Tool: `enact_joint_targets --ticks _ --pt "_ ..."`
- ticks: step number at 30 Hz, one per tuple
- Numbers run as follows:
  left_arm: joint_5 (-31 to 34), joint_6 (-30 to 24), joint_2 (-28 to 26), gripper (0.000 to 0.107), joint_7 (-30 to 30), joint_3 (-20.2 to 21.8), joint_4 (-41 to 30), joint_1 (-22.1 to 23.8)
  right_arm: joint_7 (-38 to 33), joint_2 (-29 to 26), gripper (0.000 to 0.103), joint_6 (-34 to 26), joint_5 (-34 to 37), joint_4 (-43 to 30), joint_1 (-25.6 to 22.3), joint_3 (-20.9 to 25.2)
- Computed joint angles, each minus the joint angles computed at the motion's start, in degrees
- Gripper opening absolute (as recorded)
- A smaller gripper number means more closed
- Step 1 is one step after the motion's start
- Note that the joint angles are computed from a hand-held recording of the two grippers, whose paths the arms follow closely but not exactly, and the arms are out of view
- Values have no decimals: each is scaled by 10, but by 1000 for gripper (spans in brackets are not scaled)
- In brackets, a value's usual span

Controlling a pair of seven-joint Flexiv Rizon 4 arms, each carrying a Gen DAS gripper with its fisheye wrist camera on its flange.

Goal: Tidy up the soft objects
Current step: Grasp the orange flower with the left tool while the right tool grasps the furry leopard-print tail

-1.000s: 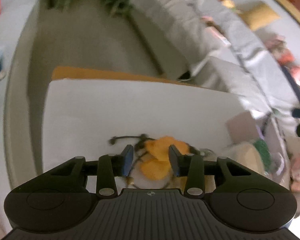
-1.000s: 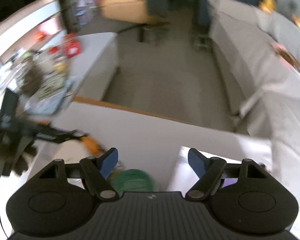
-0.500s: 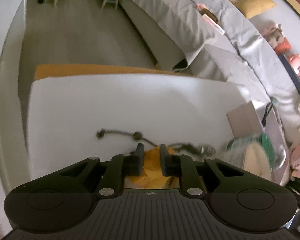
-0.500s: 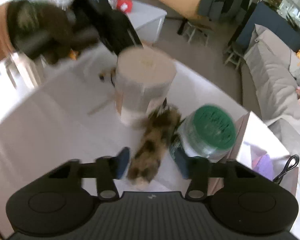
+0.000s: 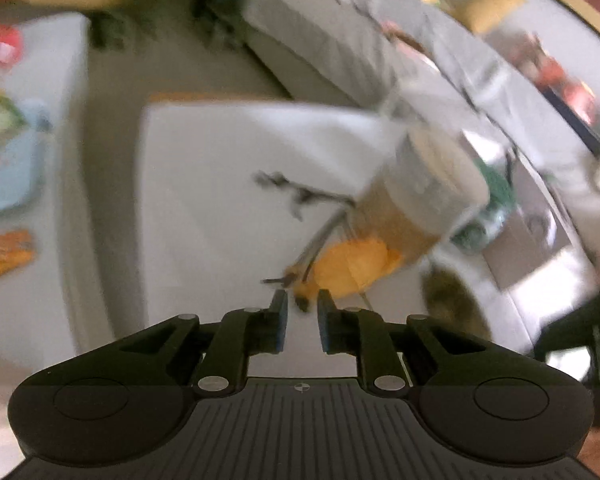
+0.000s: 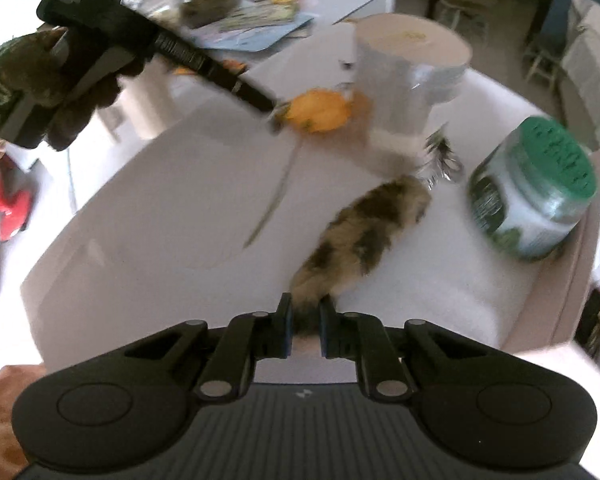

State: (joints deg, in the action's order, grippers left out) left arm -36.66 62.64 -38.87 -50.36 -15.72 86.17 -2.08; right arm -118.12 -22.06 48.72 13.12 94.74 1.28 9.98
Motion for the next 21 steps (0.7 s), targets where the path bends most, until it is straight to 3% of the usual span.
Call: enact_joint_targets --ticks 2,5,7,9,12,16,19,21 --pt "-30 83 29 18 30 -28 55 8 -9 7 12 1 4 10 -3 2" --pt "-65 127 45 19 45 -63 89 9 -10 18 14 30 -1 32 -1 -4" --pt "-68 176 43 21 28 -62 103 -11 -4 24 25 59 -7 52 -1 -9" --pt "-40 233 32 21 0 -44 105 -42 12 30 46 76 -12 62 -1 -14" --pt "-4 307 14 21 -42 -12 101 -87 4 43 56 122 -6 82 -11 -10" --pt "34 281 -14 23 -121 114 53 -184 -10 49 61 155 16 95 -29 -6" --pt "71 243 -45 25 -200 238 6 -262 -2 42 61 168 25 94 -35 -7" --pt "92 218 -56 32 -236 271 -12 -277 -10 38 61 189 33 98 -40 -1"
